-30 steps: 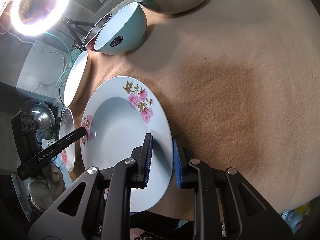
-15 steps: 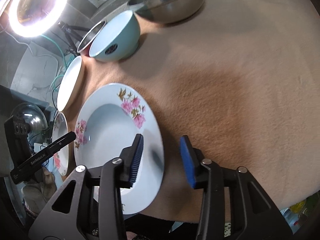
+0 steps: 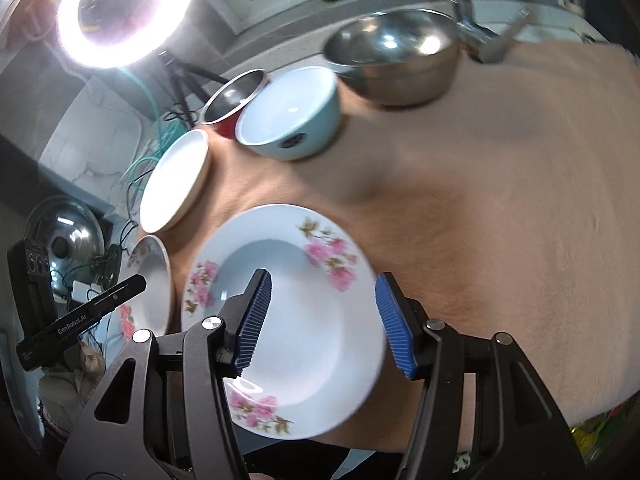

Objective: Organize plates and bowls

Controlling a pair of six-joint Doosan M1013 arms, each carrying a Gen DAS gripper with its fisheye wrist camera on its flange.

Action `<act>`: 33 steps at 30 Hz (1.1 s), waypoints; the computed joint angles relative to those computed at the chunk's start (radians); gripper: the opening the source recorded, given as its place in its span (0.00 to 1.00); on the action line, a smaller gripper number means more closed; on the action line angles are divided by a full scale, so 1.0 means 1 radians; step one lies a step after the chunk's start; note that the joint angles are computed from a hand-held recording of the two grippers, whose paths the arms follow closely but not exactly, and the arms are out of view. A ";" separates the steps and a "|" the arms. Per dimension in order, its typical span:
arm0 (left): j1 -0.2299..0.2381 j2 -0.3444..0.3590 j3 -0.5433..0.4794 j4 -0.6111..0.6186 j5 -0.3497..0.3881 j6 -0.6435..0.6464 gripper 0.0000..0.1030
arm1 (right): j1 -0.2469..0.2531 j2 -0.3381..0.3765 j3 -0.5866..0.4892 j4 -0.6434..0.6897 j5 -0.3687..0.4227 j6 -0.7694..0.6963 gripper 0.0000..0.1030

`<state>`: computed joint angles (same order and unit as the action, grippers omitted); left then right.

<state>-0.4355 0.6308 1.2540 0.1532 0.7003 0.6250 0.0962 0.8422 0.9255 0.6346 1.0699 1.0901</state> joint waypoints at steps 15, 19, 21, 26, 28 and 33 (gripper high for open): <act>0.003 -0.102 0.162 0.199 -0.013 -0.320 0.21 | 0.072 0.013 -0.039 0.004 0.046 -0.098 0.57; 0.002 -0.123 0.202 0.254 0.001 -0.407 0.21 | 0.095 0.013 -0.040 -0.008 0.041 -0.126 0.57; 0.004 -0.132 0.220 0.269 0.007 -0.439 0.21 | 0.104 0.017 -0.044 -0.005 0.045 -0.141 0.57; 0.013 -0.147 0.259 0.273 0.010 -0.499 0.21 | 0.131 0.036 -0.073 -0.019 0.070 -0.168 0.57; 0.017 -0.149 0.268 0.262 0.010 -0.507 0.21 | 0.142 0.047 -0.091 -0.026 0.088 -0.172 0.57; 0.025 -0.150 0.284 0.228 -0.006 -0.503 0.21 | 0.165 0.078 -0.137 -0.051 0.132 -0.176 0.52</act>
